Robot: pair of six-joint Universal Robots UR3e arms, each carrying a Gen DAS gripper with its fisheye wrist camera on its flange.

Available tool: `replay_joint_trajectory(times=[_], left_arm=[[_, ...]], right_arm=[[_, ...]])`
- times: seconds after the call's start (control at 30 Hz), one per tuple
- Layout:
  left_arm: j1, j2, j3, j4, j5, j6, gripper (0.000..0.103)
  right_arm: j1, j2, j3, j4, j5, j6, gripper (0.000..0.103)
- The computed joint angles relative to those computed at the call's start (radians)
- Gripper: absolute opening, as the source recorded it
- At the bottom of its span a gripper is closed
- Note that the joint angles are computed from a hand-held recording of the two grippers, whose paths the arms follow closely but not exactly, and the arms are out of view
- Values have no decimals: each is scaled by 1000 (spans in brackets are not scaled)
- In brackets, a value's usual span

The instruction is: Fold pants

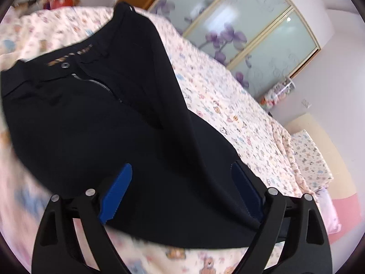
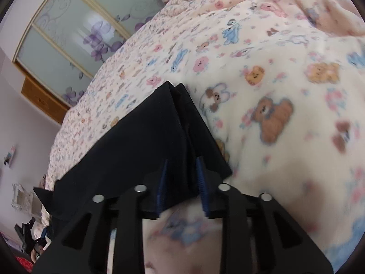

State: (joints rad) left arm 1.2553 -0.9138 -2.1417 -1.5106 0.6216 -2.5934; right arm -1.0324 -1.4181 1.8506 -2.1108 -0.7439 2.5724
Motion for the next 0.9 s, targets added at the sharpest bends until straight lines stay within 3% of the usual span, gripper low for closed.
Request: replay_joint_trajectory(times=[0.07, 0.2, 0.27, 0.3, 0.37, 0.4, 0.43, 0.47, 0.57, 0.6, 0.73, 0.9], left_arm=[[-83, -181, 58, 214, 41, -151, 89], [-156, -432, 177, 404, 7, -390, 89], [-216, -546, 251, 524, 36, -528, 89], [-262, -610, 305, 603, 97, -616, 88], [-336, -707, 408, 684, 225, -721, 81], [-370, -756, 466, 704, 288, -760, 69], [-393, -794, 512, 708, 337, -790, 59], [-411, -836, 559, 705, 383, -825, 55], [-405, -872, 568, 738, 395, -877, 26], [-397, -871, 558, 746, 388, -878, 8], [-374, -792, 459, 808, 401, -862, 6], [-241, -495, 197, 851, 301, -767, 6]], right_arm=[[-28, -46, 48, -7, 30, 33, 43], [-122, -195, 214, -40, 175, 94, 48], [-158, -281, 301, 13, 280, 50, 50], [-162, -318, 331, 78, 332, -3, 53], [-152, -364, 347, 265, 402, -162, 54], [-139, -385, 351, 351, 428, -245, 55], [-125, -401, 358, 375, 438, -283, 55], [-93, -431, 384, 327, 437, -294, 56], [-9, -476, 432, 158, 416, -310, 57], [6, -491, 444, 146, 417, -340, 60], [14, -518, 404, 340, 420, -499, 64], [-14, -553, 384, 509, 429, -629, 64]])
